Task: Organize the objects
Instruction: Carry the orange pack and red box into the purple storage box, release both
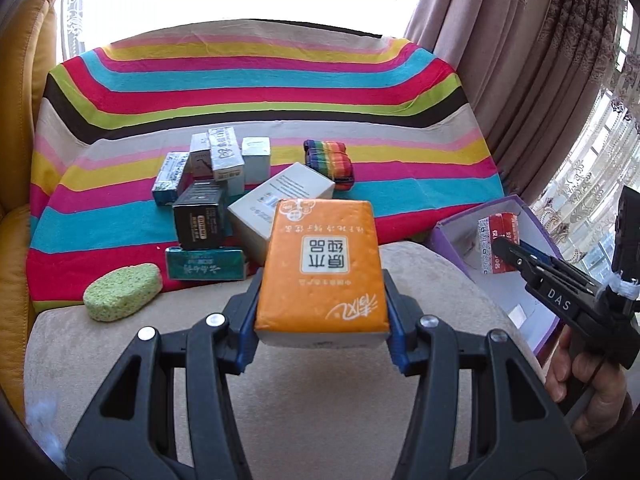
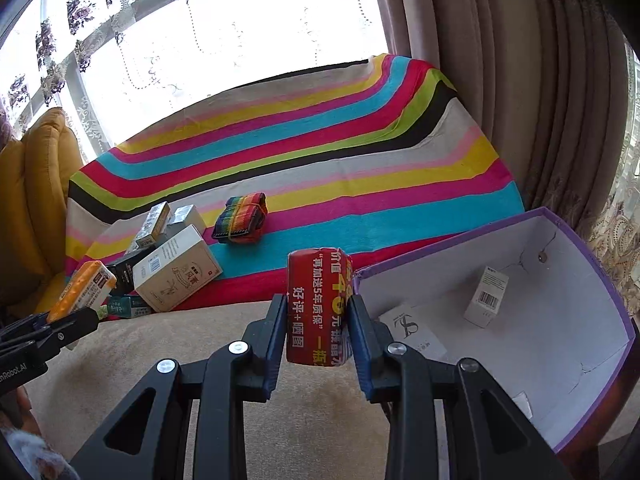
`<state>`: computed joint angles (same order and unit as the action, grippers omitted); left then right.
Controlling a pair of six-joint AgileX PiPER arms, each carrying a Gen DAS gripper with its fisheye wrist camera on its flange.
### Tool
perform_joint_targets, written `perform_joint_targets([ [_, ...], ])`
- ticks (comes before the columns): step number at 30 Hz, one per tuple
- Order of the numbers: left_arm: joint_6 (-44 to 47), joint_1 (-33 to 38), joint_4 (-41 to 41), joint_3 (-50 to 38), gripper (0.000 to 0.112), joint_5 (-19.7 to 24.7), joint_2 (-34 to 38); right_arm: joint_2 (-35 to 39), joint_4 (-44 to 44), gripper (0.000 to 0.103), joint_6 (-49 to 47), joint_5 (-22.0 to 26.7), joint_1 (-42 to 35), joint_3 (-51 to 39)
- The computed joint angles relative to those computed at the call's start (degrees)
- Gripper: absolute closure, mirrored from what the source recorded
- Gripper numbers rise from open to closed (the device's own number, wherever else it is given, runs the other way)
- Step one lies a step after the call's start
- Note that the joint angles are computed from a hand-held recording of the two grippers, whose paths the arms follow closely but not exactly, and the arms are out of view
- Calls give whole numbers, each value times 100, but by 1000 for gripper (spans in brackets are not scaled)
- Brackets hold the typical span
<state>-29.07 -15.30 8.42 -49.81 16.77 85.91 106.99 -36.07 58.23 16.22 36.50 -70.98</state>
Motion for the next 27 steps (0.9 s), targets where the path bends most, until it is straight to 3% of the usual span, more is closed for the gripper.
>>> perform_joint_targets([
  [4,667,-387,-809,-623,56,238,431,-268,-340,71,358,12,-356,455],
  [9,1182,-812,-1380,-1478,56,565,965,-530,-799,71,703,165,-785,797],
  [14,1209,-1188,-1451,-2248,56,807,1433,-708,-1251,71,1050,263,-1093,976],
  [17,1725,-1293,-2006,-2635,56,858,1687,-763,-1455,70,1292,363,-1227,1039],
  [20,2177,-1372,-2450,-2943,42,914,1922,-784,-1415,68,1381,431,-1329,1064],
  [22,2077,-1396,-2387,-2975,35,936,1943,-799,-1293,61,1292,372,-1371,1095],
  [27,1589,-1227,-2044,-2581,34,848,1656,-796,-1339,40,1431,325,-1236,1084],
])
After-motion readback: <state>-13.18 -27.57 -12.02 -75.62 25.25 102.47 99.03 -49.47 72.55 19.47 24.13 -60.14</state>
